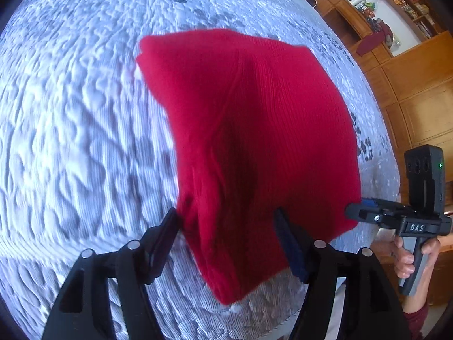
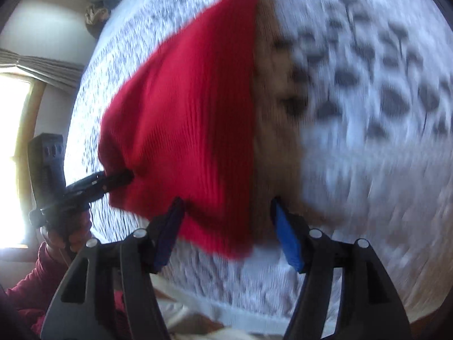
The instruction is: Fold small clothes
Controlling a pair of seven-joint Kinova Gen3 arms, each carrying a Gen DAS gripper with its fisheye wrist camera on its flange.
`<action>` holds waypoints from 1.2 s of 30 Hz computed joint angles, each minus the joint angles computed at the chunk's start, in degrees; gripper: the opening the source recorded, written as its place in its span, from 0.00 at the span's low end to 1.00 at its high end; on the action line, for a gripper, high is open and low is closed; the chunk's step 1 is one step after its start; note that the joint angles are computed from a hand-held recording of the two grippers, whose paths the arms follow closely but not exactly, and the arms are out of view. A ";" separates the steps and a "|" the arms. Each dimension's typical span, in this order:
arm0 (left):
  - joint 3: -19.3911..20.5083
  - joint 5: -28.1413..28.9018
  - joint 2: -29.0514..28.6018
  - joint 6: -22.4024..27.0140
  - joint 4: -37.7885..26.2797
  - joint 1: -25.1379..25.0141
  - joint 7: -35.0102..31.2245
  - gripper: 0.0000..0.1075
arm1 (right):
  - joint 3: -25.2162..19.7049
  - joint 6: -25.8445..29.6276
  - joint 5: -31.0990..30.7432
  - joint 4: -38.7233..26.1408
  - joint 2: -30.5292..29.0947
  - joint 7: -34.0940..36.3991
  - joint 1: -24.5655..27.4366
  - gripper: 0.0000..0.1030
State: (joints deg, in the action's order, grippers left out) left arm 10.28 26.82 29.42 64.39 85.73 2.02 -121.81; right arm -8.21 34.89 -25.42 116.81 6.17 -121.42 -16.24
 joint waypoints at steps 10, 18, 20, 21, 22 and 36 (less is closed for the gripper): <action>0.09 0.76 -4.83 -6.30 8.26 1.94 -0.44 0.61 | -1.18 4.64 11.32 -1.30 -2.34 -13.14 -2.29 0.17; -1.03 -0.50 -9.81 -12.61 13.44 3.71 1.83 0.68 | -0.55 9.62 27.39 -4.87 -0.60 -31.78 -11.68 0.41; -1.95 -2.54 -12.23 -14.29 14.92 4.37 3.97 0.72 | 1.45 14.28 32.05 -6.70 -1.17 -36.44 -16.99 0.52; -2.26 -4.22 -13.77 -15.55 15.84 5.24 5.50 0.74 | 2.20 16.61 34.37 -8.03 -0.95 -38.77 -19.64 0.55; -2.44 -5.55 -14.68 -15.88 16.10 5.69 6.46 0.75 | 3.02 18.94 36.48 -9.06 -0.89 -41.10 -22.30 0.65; -3.37 -13.02 -28.41 -17.66 21.06 7.95 13.72 0.77 | -7.60 34.37 48.24 -17.81 0.36 -60.31 -28.74 0.89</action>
State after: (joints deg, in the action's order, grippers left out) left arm 6.91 13.80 1.02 46.73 106.79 9.96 -108.09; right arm -15.81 69.26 22.82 98.99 6.53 -181.73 -44.99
